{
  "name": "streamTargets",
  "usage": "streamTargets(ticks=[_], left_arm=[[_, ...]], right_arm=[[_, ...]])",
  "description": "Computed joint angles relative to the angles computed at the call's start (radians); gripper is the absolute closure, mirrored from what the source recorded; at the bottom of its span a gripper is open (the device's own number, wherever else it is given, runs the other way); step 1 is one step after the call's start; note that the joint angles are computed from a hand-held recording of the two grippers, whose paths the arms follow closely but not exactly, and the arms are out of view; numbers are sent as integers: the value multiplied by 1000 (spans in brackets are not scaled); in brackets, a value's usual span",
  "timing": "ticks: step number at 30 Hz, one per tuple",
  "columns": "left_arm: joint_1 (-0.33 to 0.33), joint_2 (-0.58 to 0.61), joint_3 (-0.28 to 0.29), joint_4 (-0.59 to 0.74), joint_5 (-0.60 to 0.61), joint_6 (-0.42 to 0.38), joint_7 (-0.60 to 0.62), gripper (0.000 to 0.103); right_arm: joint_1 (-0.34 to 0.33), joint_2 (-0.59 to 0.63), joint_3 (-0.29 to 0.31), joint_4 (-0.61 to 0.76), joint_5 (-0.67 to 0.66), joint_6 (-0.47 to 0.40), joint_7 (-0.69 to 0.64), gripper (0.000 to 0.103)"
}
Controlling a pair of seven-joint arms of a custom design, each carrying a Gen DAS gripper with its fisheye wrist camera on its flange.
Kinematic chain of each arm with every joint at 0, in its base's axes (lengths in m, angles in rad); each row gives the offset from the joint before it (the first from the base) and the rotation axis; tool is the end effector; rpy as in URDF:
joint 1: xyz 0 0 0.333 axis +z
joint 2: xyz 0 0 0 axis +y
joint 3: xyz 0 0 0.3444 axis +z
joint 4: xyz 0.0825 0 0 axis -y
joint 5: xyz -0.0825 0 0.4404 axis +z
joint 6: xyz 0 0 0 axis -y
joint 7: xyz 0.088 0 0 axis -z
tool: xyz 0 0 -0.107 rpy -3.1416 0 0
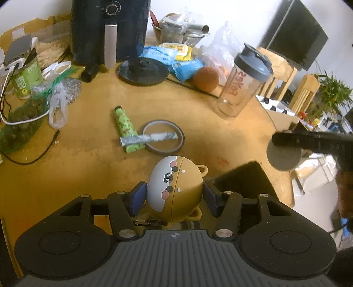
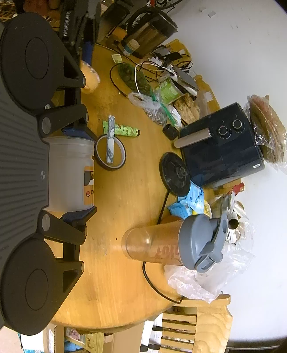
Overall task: Organize objects
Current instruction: 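Open the left tool over the box while the right tool releases the white bottle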
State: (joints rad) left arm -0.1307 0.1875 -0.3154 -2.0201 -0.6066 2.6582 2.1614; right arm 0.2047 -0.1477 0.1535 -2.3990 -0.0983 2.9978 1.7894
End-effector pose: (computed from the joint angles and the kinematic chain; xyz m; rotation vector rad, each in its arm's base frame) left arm 0.6151 -0.2679 0.4034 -1.4615 2.5771 -0.9521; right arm 0.5236 0.2054 0.4526 -1.9412 1.5257 -0.5403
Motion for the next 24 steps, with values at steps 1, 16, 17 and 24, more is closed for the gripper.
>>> streamTargets(ticks=[1,16,17,24], left_arm=[[1,-5,-1,-8,-1,-3,7,48],[-32,-38,9,-98,65,57,-16,49],[-24,-39,-1,-97,28,59,17,46],[-36,-35,7,-95,112,69,-61,46]], right_arm=[[3,-2,0,-2,2,0,-2,39],[79,-17,-22,-35,155,-21,-146,39],[87,-15,-26,-36,172,-23,-163,39],[94,29,-9,-11,153,-68,-178,39]])
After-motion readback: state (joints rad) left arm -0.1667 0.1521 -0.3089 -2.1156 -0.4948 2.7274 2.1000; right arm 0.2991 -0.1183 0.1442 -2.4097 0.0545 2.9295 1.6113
